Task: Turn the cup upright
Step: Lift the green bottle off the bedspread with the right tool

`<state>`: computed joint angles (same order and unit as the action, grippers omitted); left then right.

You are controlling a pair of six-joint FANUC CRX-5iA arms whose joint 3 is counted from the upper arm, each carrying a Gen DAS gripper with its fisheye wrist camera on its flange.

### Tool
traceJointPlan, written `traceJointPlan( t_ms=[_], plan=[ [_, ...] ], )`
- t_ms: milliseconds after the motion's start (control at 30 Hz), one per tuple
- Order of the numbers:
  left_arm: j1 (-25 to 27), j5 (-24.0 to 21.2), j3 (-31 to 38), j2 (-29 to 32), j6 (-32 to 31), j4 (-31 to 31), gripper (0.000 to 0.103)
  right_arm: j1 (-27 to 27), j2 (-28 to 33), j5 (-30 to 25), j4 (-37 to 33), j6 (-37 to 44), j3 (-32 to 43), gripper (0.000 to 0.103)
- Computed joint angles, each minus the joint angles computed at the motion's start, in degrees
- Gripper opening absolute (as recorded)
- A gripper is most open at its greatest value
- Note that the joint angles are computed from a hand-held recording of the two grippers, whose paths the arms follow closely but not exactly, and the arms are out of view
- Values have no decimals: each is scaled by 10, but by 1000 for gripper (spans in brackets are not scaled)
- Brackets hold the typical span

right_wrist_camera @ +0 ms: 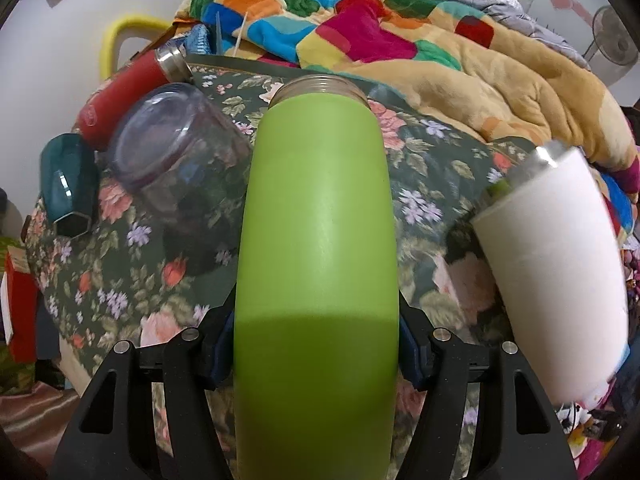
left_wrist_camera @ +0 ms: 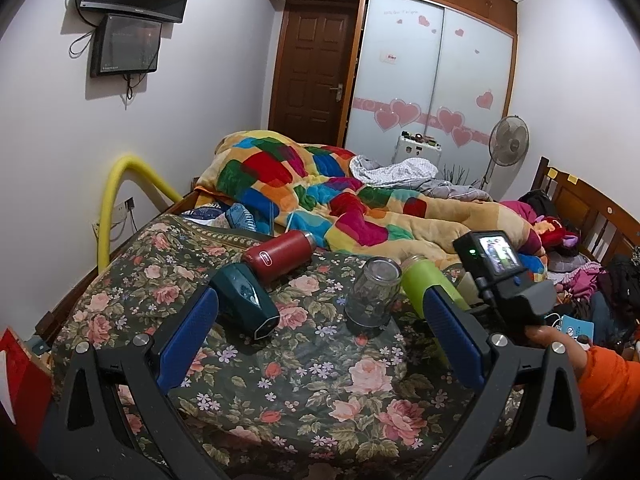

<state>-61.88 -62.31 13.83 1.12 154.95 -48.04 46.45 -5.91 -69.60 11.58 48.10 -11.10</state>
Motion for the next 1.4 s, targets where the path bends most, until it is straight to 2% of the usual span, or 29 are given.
traceJointPlan(
  t_ms=[167,433,767,967,1100,1267,1400],
  plan=[
    [-21,-13,11,1,2,-17,103,30,-46,-7,24,-22,-18,61],
    [-54,-32,23,-1,8,-43,103,114,-113,-25,99,-63,-41,62],
    [-63,-46,16,-9,15,-41,103,188,-136,-15,116,-63,-60,62],
    [-55,-51,7,-11,14,-28,103,189,-111,13,76,-44,-65,62],
    [-42,-44,-5,-14,15,-9,103,160,-75,33,33,-8,-61,61],
    [-12,-23,-24,-19,10,28,103,156,-41,33,25,-7,-66,61],
    [3,-23,-28,-13,12,42,103,142,-27,28,14,10,-64,61]
  ],
)
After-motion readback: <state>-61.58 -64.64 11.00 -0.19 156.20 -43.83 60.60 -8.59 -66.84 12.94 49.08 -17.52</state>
